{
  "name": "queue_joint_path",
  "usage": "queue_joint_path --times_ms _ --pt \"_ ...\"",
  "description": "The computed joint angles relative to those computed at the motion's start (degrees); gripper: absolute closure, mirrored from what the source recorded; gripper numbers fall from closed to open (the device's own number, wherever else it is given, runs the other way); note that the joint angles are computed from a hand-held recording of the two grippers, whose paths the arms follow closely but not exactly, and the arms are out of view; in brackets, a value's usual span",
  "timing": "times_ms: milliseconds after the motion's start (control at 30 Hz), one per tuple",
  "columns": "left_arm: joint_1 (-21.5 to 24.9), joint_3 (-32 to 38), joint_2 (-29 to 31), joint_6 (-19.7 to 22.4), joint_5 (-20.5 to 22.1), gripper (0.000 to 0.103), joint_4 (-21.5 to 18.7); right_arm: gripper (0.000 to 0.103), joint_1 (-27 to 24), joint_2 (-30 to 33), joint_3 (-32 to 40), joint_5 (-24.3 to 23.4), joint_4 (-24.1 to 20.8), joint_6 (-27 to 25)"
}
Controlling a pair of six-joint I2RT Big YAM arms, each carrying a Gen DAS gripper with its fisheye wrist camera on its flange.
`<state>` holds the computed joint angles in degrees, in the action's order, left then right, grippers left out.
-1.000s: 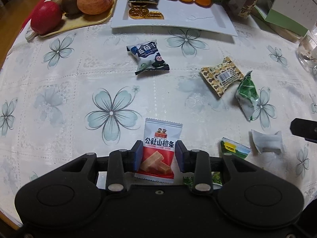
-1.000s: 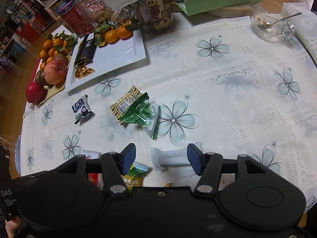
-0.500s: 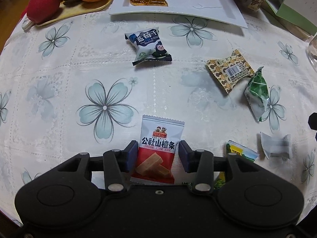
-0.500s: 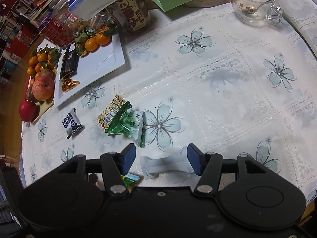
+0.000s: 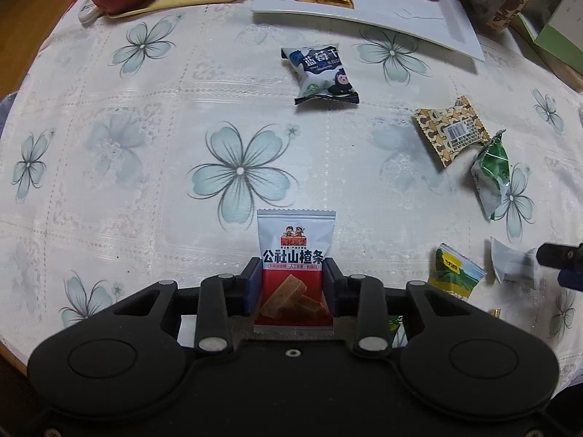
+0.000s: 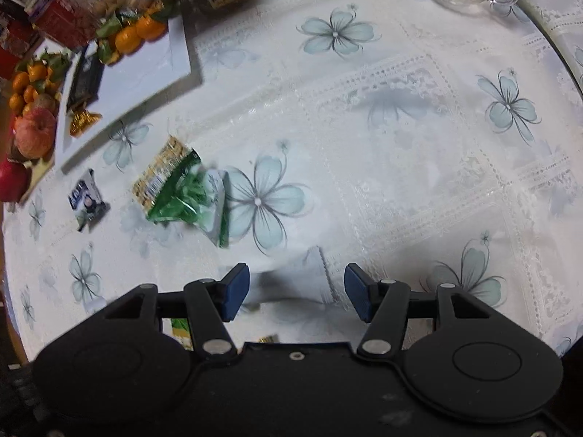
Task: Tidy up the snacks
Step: 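Grasp the red hawthorn pack with the left tool while the right grasps the white bar pack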
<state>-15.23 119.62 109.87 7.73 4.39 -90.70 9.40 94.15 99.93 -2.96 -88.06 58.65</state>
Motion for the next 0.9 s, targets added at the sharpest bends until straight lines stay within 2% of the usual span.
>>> queue_joint_path --times_ms 167,333,400,500,567,633,733,900 --pt "0.83 1.42 0.59 0.42 0.78 0.060 -2.32 0.042 0.37 0.36 0.01 -1.27 -2.52 -4.58" --pt "0.80 2.22 1.23 0.67 2.29 0.060 -4.23 0.042 1.30 3.96 3.11 1.82 -6.10 -9.18" --pt "0.76 2.30 1.25 0.82 2.40 0.060 -4.38 0.042 1.64 4.63 4.06 3.21 -5.58 -9.83" --pt "0.75 2.09 1.05 1.06 2.62 0.060 -4.40 0.043 2.67 5.82 5.36 8.64 -4.37 -9.44" --pt "0.78 2.25 1.16 1.00 2.77 0.060 -4.66 0.045 3.30 8.40 7.79 12.85 -6.55 -10.77" --pt "0.95 2.51 1.26 1.02 3.19 0.060 -4.97 0.047 3.38 9.05 7.92 14.94 -6.97 -8.93" --pt "1.19 2.88 1.30 0.74 3.52 0.060 -5.00 0.047 2.30 7.03 6.48 11.19 -4.96 -6.64" --pt "1.71 3.78 1.36 0.39 4.25 0.060 -4.93 0.045 0.74 1.70 3.16 2.44 -1.78 -11.01"
